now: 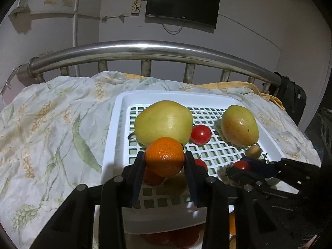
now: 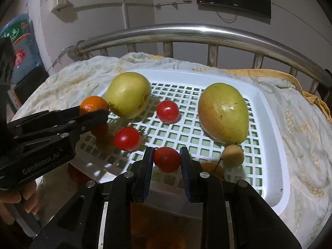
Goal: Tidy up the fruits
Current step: 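Carry the mandarin and tomato onto the white tray and release them, then withdraw both tools from the tray toward the remaining fruit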
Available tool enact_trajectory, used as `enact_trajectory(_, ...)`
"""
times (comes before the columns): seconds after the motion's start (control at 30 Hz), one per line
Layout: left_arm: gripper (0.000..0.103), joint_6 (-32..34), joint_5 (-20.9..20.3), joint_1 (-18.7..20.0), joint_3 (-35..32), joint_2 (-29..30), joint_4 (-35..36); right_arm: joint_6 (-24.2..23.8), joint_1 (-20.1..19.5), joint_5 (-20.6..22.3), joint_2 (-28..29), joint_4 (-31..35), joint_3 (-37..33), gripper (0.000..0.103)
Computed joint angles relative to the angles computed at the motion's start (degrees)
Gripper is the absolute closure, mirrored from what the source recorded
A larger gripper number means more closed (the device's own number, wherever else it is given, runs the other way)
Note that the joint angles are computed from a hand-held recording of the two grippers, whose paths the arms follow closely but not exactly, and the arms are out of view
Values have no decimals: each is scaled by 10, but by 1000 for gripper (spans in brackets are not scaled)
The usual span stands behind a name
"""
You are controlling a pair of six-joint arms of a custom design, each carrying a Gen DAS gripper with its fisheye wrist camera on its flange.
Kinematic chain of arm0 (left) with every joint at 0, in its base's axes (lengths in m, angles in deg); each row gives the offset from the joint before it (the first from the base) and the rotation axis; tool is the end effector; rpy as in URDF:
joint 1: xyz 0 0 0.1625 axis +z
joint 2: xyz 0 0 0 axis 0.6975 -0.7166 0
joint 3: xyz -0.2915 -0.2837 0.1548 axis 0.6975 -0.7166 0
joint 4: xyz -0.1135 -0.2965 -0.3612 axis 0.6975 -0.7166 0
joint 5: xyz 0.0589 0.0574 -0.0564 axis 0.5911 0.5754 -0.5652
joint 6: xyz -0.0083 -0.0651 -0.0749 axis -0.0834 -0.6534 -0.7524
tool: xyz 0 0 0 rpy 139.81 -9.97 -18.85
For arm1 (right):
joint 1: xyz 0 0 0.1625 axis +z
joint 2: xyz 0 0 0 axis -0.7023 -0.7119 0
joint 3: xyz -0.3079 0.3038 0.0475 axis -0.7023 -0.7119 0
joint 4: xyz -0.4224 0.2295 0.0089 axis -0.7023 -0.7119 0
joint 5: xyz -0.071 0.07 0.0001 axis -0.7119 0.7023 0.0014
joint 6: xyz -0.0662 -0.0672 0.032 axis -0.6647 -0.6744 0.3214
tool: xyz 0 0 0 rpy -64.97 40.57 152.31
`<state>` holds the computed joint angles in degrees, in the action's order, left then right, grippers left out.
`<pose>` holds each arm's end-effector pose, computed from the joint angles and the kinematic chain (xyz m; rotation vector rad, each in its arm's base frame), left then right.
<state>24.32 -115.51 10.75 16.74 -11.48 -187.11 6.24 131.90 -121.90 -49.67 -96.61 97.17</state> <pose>-0.2669 -0.7251 0.0068 0.6323 2.3611 -0.9768 0.0773 -0.7054 0.2005 0.6700 -2.3720 0.9442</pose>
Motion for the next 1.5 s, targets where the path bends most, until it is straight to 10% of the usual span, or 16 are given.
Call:
enact_trajectory(0.67, 61, -1, -11, -4, 19, -15, 53, -21, -1, 14, 0, 16, 5, 76)
enact_trajectory(0.9, 26, -29, -22, 1, 27, -29, 32, -23, -8, 49, -20, -34, 32, 22)
enact_trajectory(1.13, 1, 24, -18, -25, 68, -62, -96, 53, -20, 108, -72, -72, 62, 9)
enact_trajectory(1.5, 0, 49, -9, -51, 115, -91, -162, 59, -18, 180, -151, -155, 136, 0)
